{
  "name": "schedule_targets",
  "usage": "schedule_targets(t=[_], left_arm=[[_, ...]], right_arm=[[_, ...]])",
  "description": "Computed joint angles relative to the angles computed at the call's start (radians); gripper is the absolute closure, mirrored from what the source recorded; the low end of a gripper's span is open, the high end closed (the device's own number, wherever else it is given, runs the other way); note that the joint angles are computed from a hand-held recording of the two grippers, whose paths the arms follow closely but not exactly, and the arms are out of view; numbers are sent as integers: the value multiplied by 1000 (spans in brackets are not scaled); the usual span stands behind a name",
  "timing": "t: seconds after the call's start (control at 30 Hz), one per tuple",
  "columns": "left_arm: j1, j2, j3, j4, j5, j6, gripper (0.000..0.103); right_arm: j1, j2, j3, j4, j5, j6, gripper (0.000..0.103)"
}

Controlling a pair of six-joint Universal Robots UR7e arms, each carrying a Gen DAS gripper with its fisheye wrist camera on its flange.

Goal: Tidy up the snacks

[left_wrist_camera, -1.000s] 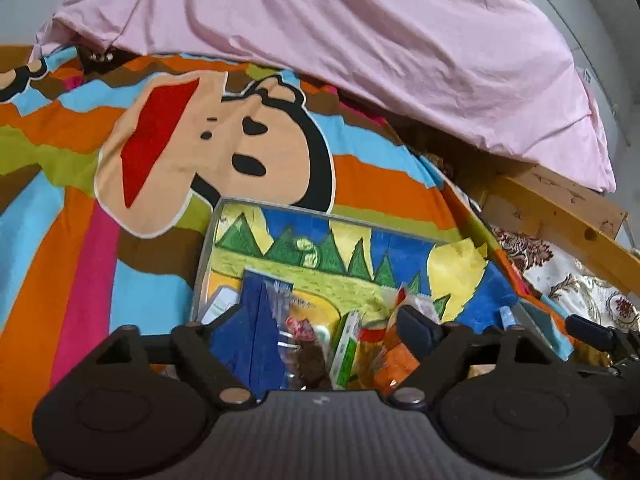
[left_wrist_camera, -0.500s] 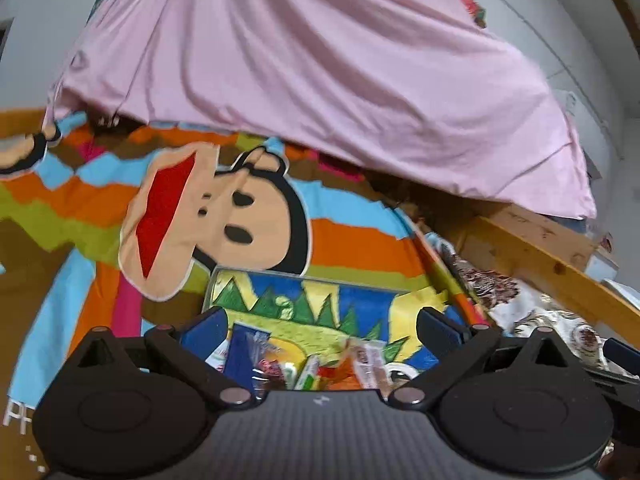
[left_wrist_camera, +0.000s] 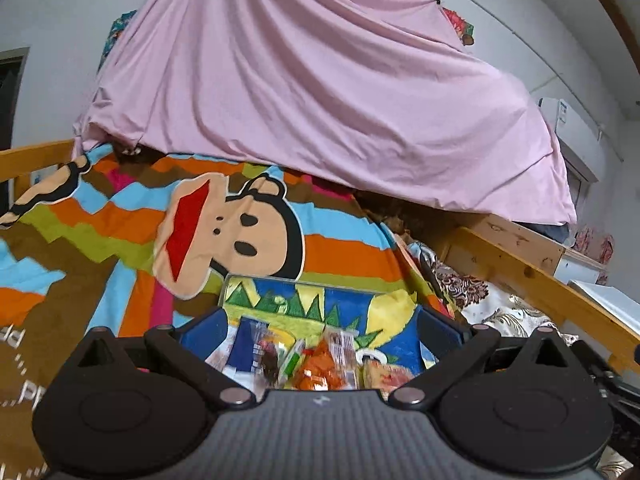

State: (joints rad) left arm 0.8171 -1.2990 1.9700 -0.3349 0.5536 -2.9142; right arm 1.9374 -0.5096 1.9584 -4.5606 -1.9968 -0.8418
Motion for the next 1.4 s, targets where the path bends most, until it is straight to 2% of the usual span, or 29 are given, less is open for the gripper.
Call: schedule_targets(t=[0.1, 0.27, 0.47, 0.57, 0.7, 0.83, 0.97, 1.07, 1.27, 1.4], left_arm=[[-37, 3, 8, 67, -38, -94, 0], [-72, 51, 9, 186, -82, -209, 0], [-98, 145, -2, 384, -88, -409, 0], [-103, 185, 2, 478, -60, -530, 0], [-86, 216, -6, 568, 48, -597, 0], [-63, 251, -23, 584, 125, -577, 0], [-36, 293, -39, 577, 177, -522, 0], [-12, 316, -54, 564, 214, -497, 0], [41, 364, -100, 530, 301, -437, 0], [64, 395, -128, 497, 334, -398, 0]], right_arm=[[6, -40, 71, 11, -20, 43, 1], [7, -108, 176, 102, -70, 160, 1], [18, -148, 233, 171, -132, 226, 1], [23, -163, 246, 216, -161, 267, 1], [18, -173, 235, 311, -227, 315, 1], [0, -196, 221, 458, -262, 404, 1], [-24, -229, 206, 645, -257, 492, 1], [-46, -264, 180, 816, -219, 519, 1], [-89, -305, 89, 1095, -127, 499, 1], [-143, -310, 10, 1293, -31, 586, 1]])
